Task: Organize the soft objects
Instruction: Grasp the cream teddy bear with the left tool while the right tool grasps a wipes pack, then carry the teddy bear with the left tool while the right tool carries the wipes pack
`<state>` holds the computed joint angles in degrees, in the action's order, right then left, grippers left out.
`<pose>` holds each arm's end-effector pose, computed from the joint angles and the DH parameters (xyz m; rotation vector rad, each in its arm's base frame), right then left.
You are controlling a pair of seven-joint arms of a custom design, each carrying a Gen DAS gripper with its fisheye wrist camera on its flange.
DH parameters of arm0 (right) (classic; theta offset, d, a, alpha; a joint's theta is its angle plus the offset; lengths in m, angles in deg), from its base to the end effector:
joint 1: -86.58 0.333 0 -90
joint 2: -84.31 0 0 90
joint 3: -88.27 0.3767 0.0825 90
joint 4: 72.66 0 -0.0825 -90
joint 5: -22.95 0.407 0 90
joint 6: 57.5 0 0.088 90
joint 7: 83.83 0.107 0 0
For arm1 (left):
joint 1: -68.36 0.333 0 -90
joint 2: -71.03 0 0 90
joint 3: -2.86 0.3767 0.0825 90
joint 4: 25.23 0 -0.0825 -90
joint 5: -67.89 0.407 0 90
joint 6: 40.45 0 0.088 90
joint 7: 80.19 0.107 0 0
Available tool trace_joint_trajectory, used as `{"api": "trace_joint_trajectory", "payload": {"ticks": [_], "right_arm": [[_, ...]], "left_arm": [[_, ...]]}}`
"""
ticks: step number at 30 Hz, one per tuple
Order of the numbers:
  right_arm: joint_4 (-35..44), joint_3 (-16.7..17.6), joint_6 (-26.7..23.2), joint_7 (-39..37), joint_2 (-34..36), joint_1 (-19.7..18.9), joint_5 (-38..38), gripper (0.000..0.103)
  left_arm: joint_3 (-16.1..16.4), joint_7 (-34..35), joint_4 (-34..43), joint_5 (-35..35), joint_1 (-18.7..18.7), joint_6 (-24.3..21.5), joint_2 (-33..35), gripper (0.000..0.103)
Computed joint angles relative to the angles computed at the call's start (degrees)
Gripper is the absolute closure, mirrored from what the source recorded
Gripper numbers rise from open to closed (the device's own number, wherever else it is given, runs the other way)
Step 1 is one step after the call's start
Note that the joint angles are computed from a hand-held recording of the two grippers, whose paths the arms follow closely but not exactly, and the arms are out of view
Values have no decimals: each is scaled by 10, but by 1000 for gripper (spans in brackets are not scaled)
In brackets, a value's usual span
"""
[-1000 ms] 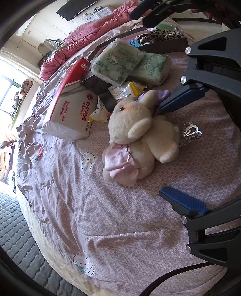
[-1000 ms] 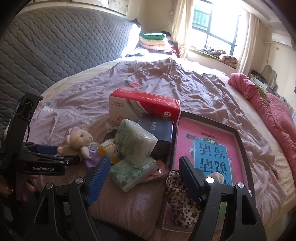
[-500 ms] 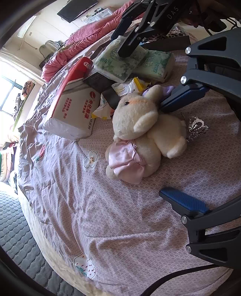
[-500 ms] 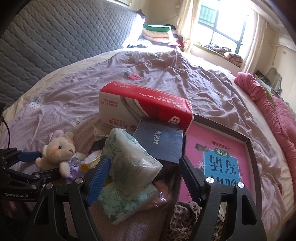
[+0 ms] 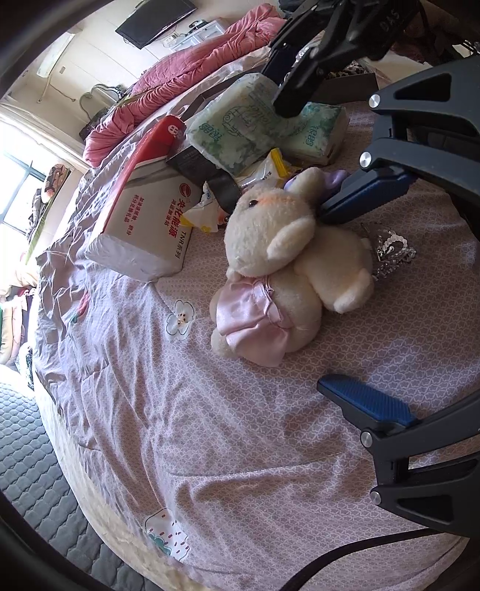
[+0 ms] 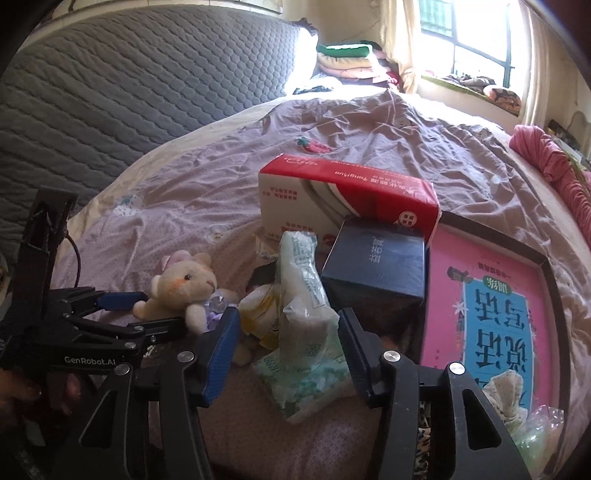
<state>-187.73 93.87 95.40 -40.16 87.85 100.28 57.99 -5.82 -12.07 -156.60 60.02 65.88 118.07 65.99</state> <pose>0.6033 0.1918 0.5380 -2.2104 1.0573 -0.3355 0.5475 -0.1039 0.4963 -2.2816 1.6874 -0.7679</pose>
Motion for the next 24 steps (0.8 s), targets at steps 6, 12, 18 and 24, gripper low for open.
{"api": "trace_joint_trajectory", "payload": {"ticks": [6, 12, 18, 24], "right_arm": [[37, 10, -33, -14, 29, -14, 61, 50], [52, 15, -50, 8, 47, -19, 63, 65], [48, 18, -51, -7, 42, -27, 96, 83], [39, 14, -48, -21, 30, -30, 129, 83]], "left_arm": [[0, 0, 0, -3, -1, 0, 0, 20], [2, 9, -3, -16, -2, 8, 3, 20], [13, 80, -11, -106, -15, 33, 2, 42], [13, 146, -8, -166, -22, 32, 1, 68]]}}
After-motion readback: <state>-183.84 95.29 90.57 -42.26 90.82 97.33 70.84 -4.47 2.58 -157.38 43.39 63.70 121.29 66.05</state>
